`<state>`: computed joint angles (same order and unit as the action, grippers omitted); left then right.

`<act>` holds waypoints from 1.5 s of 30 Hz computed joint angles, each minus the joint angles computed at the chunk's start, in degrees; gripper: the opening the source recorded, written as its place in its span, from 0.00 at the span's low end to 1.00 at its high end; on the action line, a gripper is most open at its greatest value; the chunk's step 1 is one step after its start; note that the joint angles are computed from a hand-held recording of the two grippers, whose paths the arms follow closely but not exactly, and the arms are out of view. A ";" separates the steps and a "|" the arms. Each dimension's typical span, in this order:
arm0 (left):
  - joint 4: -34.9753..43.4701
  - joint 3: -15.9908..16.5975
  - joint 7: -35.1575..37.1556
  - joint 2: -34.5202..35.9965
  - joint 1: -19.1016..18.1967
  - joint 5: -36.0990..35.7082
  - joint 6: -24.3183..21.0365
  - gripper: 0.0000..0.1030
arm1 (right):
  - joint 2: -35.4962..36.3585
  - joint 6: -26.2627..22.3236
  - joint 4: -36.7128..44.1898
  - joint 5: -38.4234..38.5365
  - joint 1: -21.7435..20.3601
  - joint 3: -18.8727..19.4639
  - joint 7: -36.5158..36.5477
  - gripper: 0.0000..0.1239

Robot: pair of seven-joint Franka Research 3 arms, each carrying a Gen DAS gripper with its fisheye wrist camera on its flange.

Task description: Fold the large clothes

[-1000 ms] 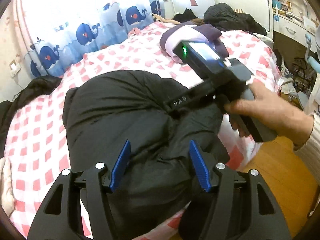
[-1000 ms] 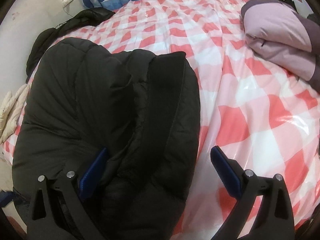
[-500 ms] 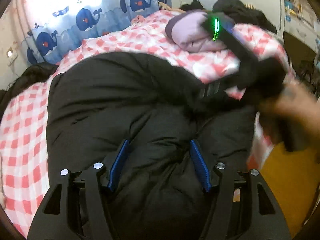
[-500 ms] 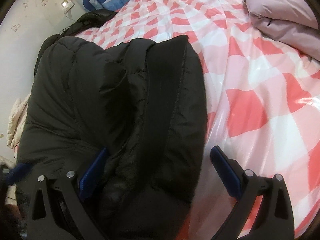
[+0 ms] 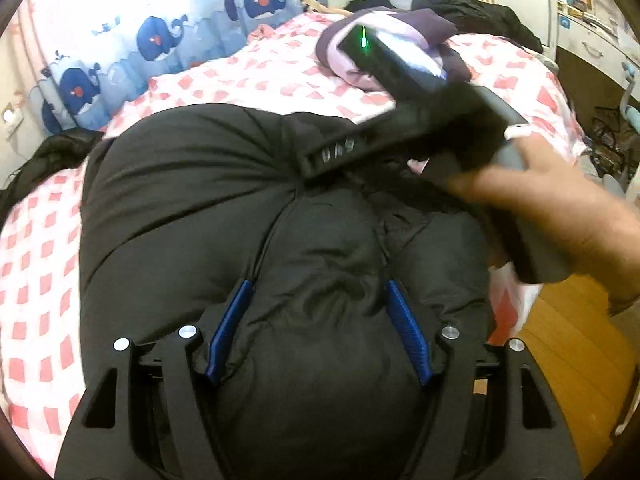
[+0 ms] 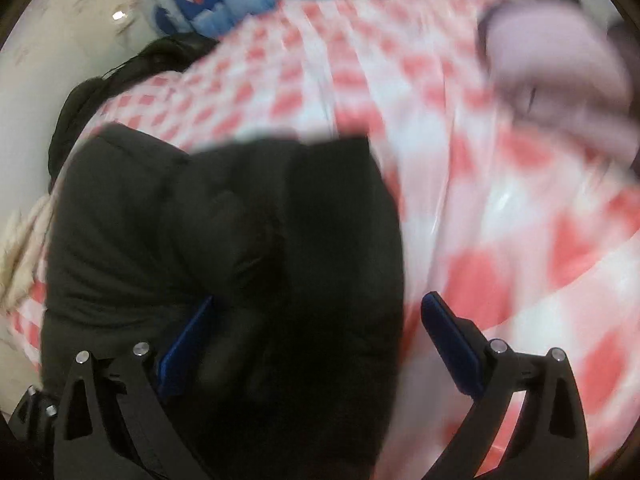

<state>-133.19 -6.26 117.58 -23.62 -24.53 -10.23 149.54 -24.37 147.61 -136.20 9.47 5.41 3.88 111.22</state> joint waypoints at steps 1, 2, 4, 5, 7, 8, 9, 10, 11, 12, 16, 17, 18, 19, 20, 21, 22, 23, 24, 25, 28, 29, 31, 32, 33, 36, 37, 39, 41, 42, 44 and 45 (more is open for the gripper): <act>0.33 -0.08 -0.21 0.24 0.02 0.02 -0.75 0.62 | 0.57 1.84 -1.43 2.30 0.99 -1.31 -1.20 0.78; 1.00 0.38 0.20 0.26 -0.33 -0.70 -2.48 0.62 | 0.92 3.02 -2.35 3.30 1.25 -1.77 -1.86 0.78; 3.22 3.01 2.28 -0.29 -1.78 -5.72 -7.85 0.62 | 0.80 3.14 -3.08 2.63 0.66 -0.97 -1.43 0.78; 4.45 4.63 3.06 -0.94 -2.16 -9.39 -10.65 0.62 | 1.10 1.78 -2.19 1.91 0.29 -0.76 -1.36 0.78; 5.10 5.37 3.37 -2.28 -0.90 -12.76 -12.57 0.63 | 1.04 -0.65 -0.99 0.90 -0.12 -0.82 -1.67 0.77; 4.87 5.13 3.40 -2.83 0.15 -12.79 -12.71 0.64 | 0.69 -1.70 -0.54 0.62 -0.25 -0.58 -1.18 0.77; 4.75 4.99 3.79 -2.74 0.87 -12.65 -13.11 0.64 | -0.41 -2.51 -0.48 -0.21 -0.76 -0.05 -0.05 0.77; 4.56 4.73 4.18 -2.44 1.62 -12.19 -13.38 0.64 | -2.88 -2.23 -1.33 -1.50 -1.47 0.88 1.56 0.77; 3.97 4.21 4.30 -2.34 2.31 -11.73 -12.83 0.64 | -5.45 -1.44 -2.45 -1.65 -1.35 1.27 2.20 0.77; 3.13 3.71 4.34 -2.09 2.92 -11.17 -11.97 0.64 | -8.19 -0.74 -4.00 -1.41 -1.05 1.60 2.71 0.77; 1.70 2.57 4.46 -1.38 3.30 -10.46 -10.40 0.69 | -13.68 -4.05 -8.87 -2.92 -0.96 4.54 4.42 0.77; 1.49 2.30 4.37 -1.46 3.27 -10.27 -10.25 0.69 | -12.54 -5.37 -9.43 -3.67 -0.98 4.80 4.23 0.77; 1.50 1.96 4.04 -1.60 3.45 -9.65 -10.17 0.70 | -11.99 -4.75 -10.48 -2.03 0.28 3.26 3.44 0.78; 1.56 1.70 3.75 -1.51 3.62 -8.99 -9.97 0.70 | -12.30 -3.90 -11.66 0.85 0.99 1.74 2.75 0.77; 1.86 1.79 3.90 -1.12 3.61 -8.67 -9.96 0.71 | -13.61 -4.10 -11.80 -0.22 -0.03 2.22 4.75 0.77; 1.92 2.06 4.29 -1.01 3.40 -8.88 -10.08 0.72 | -14.84 -3.84 -11.68 -1.65 -1.47 3.51 6.22 0.77; 2.34 2.35 4.69 -0.58 3.35 -9.02 -10.23 0.72 | -16.30 -2.45 -11.50 -2.42 -2.34 4.18 7.35 0.77; 2.59 2.45 4.75 -0.47 3.38 -9.21 -10.56 0.72 | -17.26 0.13 -11.07 -2.15 -2.31 4.02 7.71 0.77; 3.00 2.74 4.80 -0.73 3.30 -9.80 -11.53 0.72 | -17.33 2.25 -10.30 -1.96 -1.98 3.94 7.41 0.77; 3.51 3.40 5.17 -1.08 3.00 -11.12 -12.78 0.72 | -16.17 3.13 -7.99 -2.75 -2.40 4.71 7.25 0.77; 5.58 8.54 6.98 -3.12 2.61 -20.95 -17.71 0.72 | -6.59 0.38 1.00 1.60 3.24 0.72 1.72 0.77; 6.08 9.80 6.71 -3.46 3.46 -23.57 -18.32 0.73 | -2.19 -3.35 4.51 -1.75 2.43 1.62 2.69 0.77; 8.32 12.23 3.85 -1.83 6.67 -27.44 -19.39 0.77 | 1.91 -3.92 5.69 -0.67 2.06 1.39 1.10 0.78; 9.77 12.87 1.73 0.26 8.56 -28.33 -19.64 0.81 | 2.19 -2.24 4.48 1.19 2.58 0.53 1.11 0.78; 11.18 13.08 -0.19 2.58 10.23 -28.69 -19.92 0.82 | 1.34 -1.27 3.07 1.52 2.52 0.24 1.08 0.78; 15.96 14.30 -4.21 10.39 13.50 -32.73 -24.31 0.82 | -0.44 0.38 0.19 1.93 2.40 0.67 1.82 0.78; 16.97 14.36 -5.11 12.26 14.22 -34.46 -26.04 0.82 | -0.64 0.54 -0.29 1.95 2.41 0.72 1.84 0.78; 18.12 14.13 -5.13 15.14 15.45 -38.19 -29.15 0.82 | -0.46 0.09 -0.28 1.97 2.40 0.71 1.74 0.78; 18.13 12.73 -4.20 16.06 16.35 -39.98 -29.83 0.82 | 0.33 -0.40 0.56 2.00 2.42 0.65 1.74 0.78; 18.05 11.95 -3.59 16.18 16.78 -40.57 -30.07 0.83 | 0.28 -0.73 0.53 2.08 2.51 0.53 1.59 0.78; 19.03 10.28 -2.97 17.12 17.54 -41.37 -31.56 0.86 | 0.34 -0.77 0.34 2.86 2.89 0.06 0.99 0.78; 18.86 9.08 -3.06 16.96 17.82 -40.86 -31.13 0.89 | 0.30 -0.58 0.05 3.34 3.06 -0.06 0.85 0.78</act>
